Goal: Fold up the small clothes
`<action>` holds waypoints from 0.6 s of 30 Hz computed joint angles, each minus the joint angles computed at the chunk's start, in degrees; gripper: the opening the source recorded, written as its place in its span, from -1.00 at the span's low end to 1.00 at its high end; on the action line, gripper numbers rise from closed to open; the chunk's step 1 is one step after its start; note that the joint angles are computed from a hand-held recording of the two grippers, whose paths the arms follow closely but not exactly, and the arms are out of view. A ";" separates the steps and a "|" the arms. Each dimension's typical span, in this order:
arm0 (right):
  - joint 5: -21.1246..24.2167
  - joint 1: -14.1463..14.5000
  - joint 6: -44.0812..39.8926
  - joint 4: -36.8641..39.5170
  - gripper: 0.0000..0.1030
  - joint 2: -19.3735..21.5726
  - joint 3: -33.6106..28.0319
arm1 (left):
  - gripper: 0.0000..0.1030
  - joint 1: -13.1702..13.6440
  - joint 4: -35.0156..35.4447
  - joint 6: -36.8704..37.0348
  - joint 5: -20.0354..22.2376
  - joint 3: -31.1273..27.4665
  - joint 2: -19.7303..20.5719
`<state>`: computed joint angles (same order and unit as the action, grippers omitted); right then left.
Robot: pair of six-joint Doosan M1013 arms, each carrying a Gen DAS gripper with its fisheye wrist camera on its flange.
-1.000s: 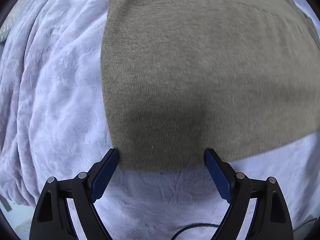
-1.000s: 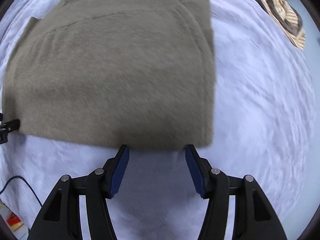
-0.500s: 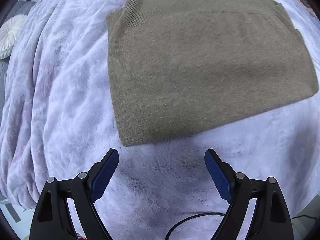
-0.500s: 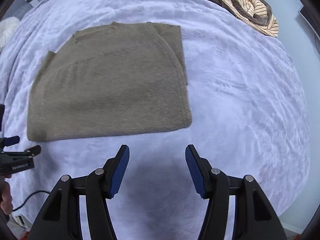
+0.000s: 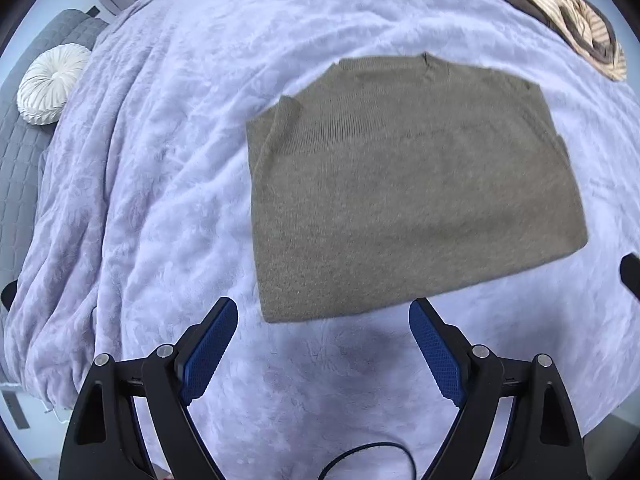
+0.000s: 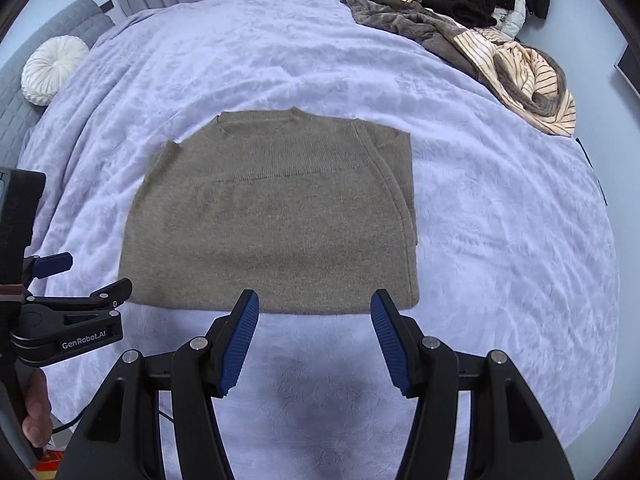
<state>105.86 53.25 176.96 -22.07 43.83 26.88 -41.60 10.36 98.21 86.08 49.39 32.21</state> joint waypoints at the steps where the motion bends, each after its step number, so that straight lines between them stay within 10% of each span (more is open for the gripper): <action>1: -0.05 -0.04 -0.28 0.08 0.20 -0.13 0.05 | 0.72 -0.09 -0.15 -0.68 -0.20 -0.44 -0.16; 18: -5.27 -1.26 -3.39 -1.62 0.20 -3.12 2.53 | 0.72 1.54 -1.35 -7.82 -0.65 -6.56 -1.60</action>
<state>100.59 51.99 173.57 -23.69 40.71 29.41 -40.07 9.01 90.39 85.42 42.82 30.61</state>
